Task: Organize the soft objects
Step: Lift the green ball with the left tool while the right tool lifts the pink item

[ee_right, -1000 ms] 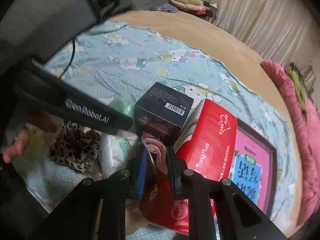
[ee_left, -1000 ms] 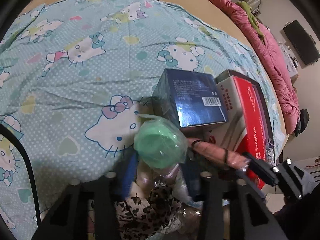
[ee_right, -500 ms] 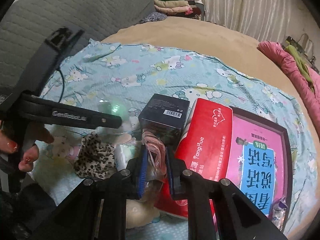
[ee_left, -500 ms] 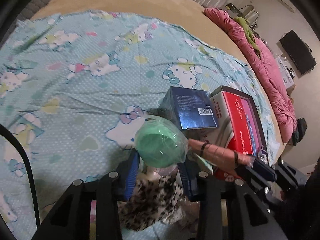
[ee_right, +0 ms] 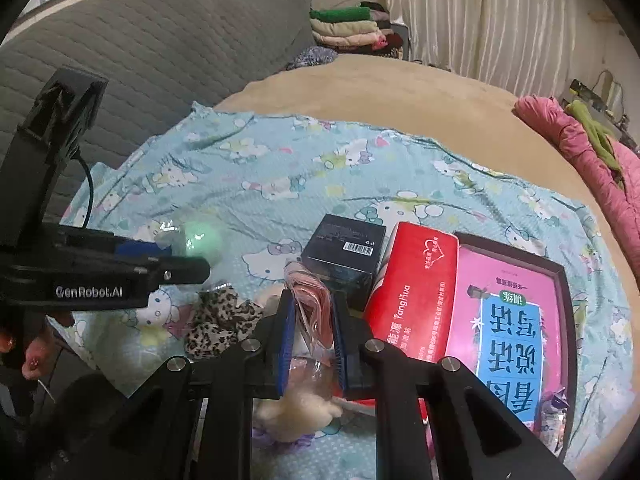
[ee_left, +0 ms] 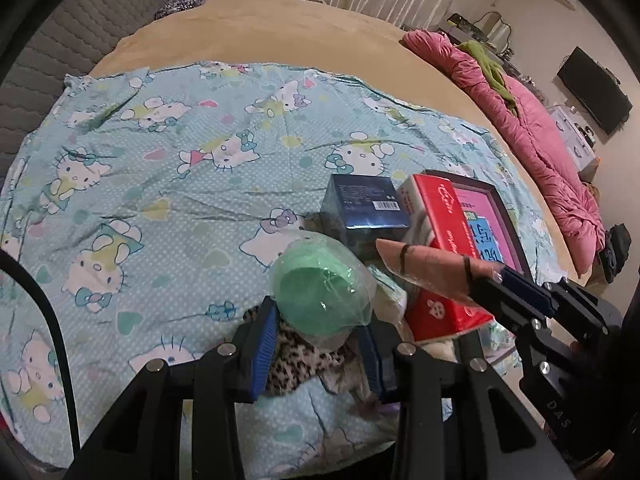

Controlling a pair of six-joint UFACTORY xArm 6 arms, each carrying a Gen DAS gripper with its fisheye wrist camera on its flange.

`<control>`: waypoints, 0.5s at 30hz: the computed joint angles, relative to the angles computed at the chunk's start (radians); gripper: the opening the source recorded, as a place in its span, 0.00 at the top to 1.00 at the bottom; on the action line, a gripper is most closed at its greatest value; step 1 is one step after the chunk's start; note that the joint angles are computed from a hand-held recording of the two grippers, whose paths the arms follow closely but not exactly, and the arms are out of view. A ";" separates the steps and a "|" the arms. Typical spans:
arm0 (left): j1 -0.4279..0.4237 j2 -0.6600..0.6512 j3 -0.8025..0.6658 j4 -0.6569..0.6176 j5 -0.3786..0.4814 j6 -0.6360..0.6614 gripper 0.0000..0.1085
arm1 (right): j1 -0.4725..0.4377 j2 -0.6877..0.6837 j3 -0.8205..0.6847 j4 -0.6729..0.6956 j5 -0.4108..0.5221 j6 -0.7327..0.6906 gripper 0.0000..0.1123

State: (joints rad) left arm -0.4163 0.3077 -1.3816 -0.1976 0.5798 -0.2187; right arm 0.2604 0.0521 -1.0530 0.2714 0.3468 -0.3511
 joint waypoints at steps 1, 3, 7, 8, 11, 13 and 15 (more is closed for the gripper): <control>-0.005 -0.011 0.008 0.010 0.000 -0.011 0.64 | 0.001 -0.012 0.009 -0.004 -0.002 0.002 0.84; -0.018 -0.034 0.026 0.033 -0.002 -0.036 0.64 | 0.003 -0.038 0.029 -0.002 -0.007 0.003 0.84; -0.042 -0.064 0.043 0.089 -0.001 -0.085 0.64 | 0.004 -0.082 0.060 0.009 -0.011 -0.003 0.84; -0.048 -0.073 0.047 0.090 0.001 -0.089 0.64 | 0.003 -0.095 0.070 0.007 -0.015 -0.001 0.84; -0.063 -0.088 0.051 0.119 0.001 -0.111 0.64 | 0.000 -0.134 0.096 0.010 -0.020 -0.001 0.84; -0.074 -0.099 0.051 0.137 0.002 -0.124 0.64 | -0.004 -0.154 0.109 0.012 -0.022 -0.002 0.84; -0.085 -0.110 0.052 0.157 0.005 -0.138 0.64 | -0.009 -0.175 0.121 0.014 -0.024 0.000 0.84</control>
State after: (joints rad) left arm -0.5016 0.1975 -1.3297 -0.0403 0.5848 -0.3564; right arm 0.2511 -0.1231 -0.9325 0.2852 0.3228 -0.3511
